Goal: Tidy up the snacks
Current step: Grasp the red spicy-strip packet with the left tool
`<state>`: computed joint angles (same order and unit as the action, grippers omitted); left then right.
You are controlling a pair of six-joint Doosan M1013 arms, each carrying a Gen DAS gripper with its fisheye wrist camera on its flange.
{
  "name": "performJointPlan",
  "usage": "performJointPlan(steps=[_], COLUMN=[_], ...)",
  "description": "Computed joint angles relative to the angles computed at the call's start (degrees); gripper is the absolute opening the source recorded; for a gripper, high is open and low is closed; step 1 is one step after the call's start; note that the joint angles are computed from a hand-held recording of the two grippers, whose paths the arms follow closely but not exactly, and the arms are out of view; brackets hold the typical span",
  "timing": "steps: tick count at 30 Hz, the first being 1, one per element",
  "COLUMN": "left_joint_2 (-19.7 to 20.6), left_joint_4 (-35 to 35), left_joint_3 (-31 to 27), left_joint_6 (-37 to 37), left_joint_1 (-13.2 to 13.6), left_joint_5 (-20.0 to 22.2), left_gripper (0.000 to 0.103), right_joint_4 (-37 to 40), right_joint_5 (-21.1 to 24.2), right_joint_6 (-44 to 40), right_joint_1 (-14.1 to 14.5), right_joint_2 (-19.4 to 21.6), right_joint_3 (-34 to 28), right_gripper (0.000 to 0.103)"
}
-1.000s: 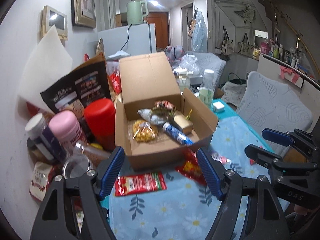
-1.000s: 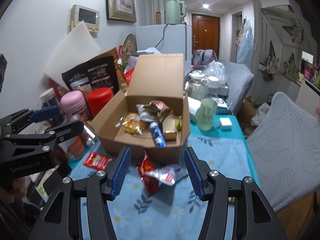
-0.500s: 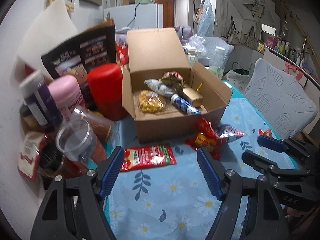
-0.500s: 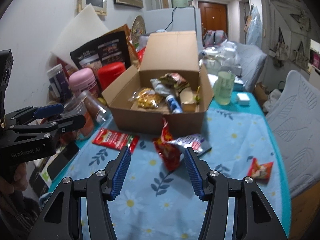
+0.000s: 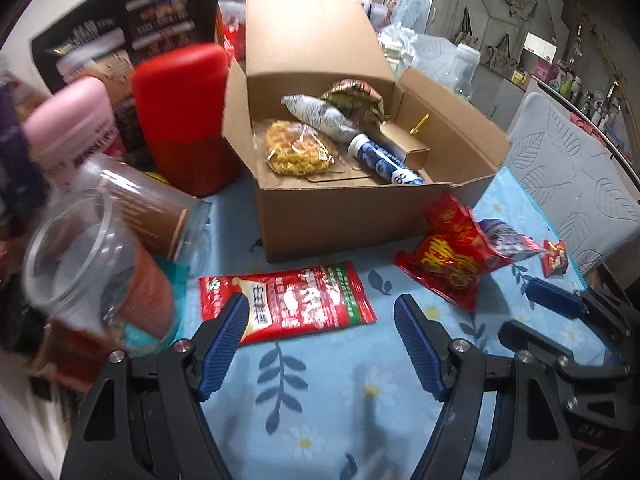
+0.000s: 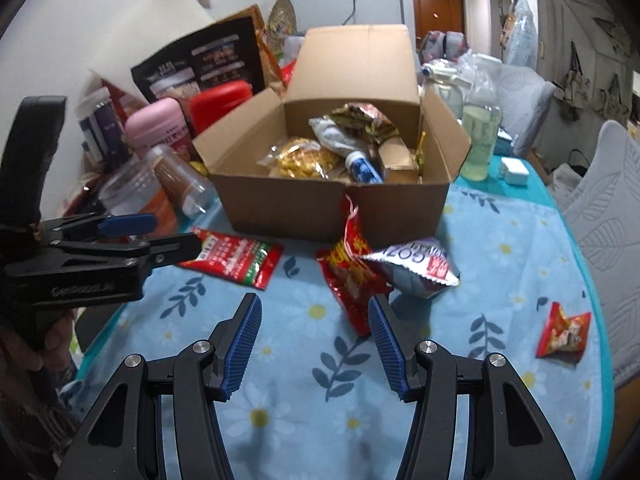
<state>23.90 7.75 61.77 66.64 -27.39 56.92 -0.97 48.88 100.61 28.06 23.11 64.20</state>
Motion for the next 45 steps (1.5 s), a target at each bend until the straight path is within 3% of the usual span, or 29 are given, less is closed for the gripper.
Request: performJointPlan(steps=[14,17,21,30,31,32,38,42,45], left_joint_2=[6.05,7.13,6.87,4.7,4.4,4.15,2.66,2.17,1.65], left_joint_4=[-7.46,-9.31,-10.3,-9.86,-9.56,-8.98,-3.55,-0.37,-0.68], left_joint_3=[-5.59,-6.86,-6.41,-3.71,-3.27,-2.92,-0.27,0.29,1.04], left_joint_6=[10.39,11.38,12.01,12.81,12.38,12.06,9.31,4.51,3.72], left_joint_1=[3.41,4.05,4.2,2.78,2.5,2.18,0.28,-0.56,-0.89], left_joint_5=[3.21,5.79,6.58,9.74,9.84,9.78,8.42,8.53,8.06], left_gripper=[0.075,0.075,0.075,0.075,0.075,0.075,0.075,0.056,0.053], right_joint_4=[-0.82,-1.11,0.51,5.26,6.12,6.84,6.41,4.96,6.31], right_joint_5=[4.62,5.0,5.59,5.74,5.29,4.81,2.94,3.4,2.92], right_joint_6=[3.94,3.79,2.25,-0.46,-0.85,-1.22,-2.53,-2.05,-2.58], right_joint_1=[-1.42,-1.46,-1.87,-3.11,-3.3,-3.44,-3.22,-2.86,-3.04], right_joint_2=[3.86,4.42,5.17,6.01,5.86,5.7,4.76,4.25,3.28], right_joint_3=[-3.17,-3.83,-4.65,-4.87,-4.52,-4.21,-2.8,-2.26,-0.8], right_gripper=[0.06,0.061,0.066,0.065,0.062,0.051,0.027,0.023,0.014])
